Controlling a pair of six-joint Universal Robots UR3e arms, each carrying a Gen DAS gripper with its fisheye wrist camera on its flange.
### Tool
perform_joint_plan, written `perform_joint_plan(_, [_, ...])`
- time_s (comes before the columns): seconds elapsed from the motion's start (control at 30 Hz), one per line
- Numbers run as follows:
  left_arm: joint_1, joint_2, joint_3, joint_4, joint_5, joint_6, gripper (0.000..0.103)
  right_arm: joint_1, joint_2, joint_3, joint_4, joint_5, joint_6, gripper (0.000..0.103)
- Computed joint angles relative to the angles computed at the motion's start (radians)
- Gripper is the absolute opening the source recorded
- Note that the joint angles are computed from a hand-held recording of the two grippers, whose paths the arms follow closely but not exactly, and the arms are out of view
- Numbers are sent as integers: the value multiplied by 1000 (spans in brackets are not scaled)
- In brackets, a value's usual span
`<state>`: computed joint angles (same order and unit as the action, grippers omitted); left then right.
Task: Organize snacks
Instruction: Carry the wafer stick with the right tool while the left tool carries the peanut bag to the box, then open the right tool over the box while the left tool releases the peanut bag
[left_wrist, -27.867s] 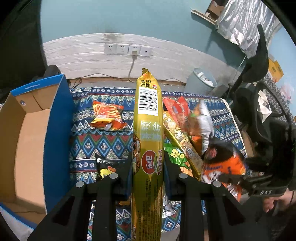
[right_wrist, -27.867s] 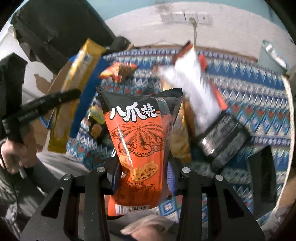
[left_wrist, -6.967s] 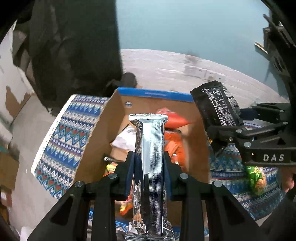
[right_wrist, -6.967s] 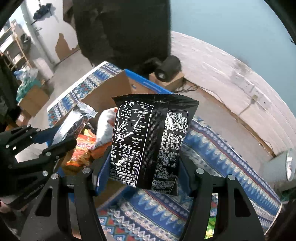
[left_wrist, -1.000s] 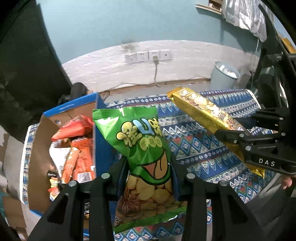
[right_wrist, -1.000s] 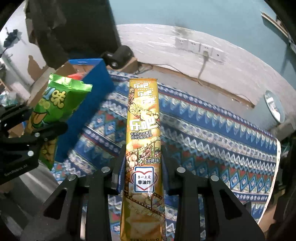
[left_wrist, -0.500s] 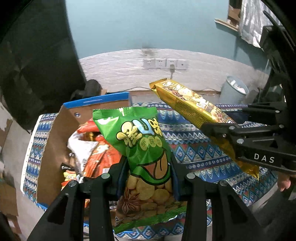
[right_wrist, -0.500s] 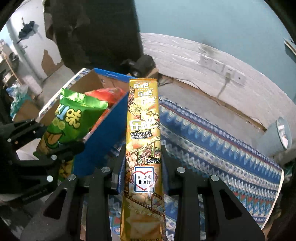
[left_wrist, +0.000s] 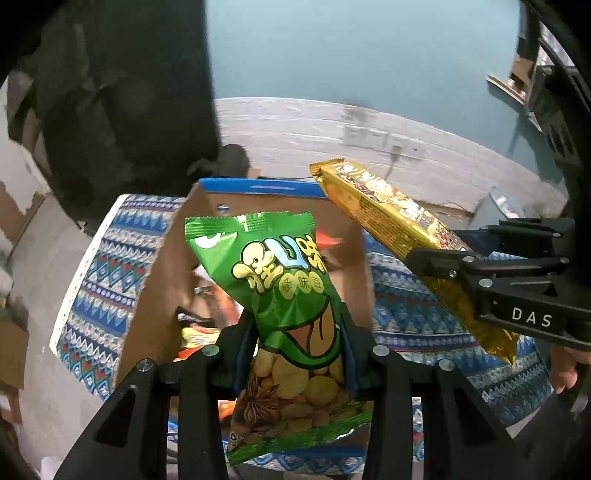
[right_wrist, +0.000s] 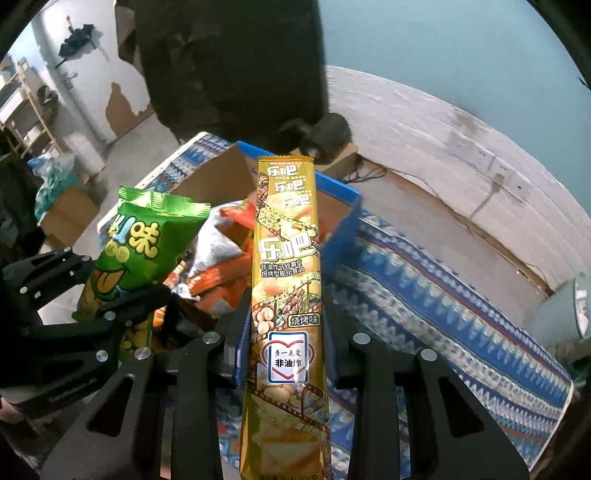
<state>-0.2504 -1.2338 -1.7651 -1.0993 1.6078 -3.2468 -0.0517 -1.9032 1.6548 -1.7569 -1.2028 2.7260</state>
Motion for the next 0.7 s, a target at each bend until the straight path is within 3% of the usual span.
perform_joint_plan(0.37, [208,97,-133,-6,-36,89,41,220,249,-129,-130,-59,150,31])
perform_joint_plan(0.5, [280,110,-145,-33,-86,114,41,275,322,-175,-153,-75,182,31])
perform_joint_plan(0.7, [321,116,-128,-59,-106,115,42,315,383,-225,-178,-71,209,42])
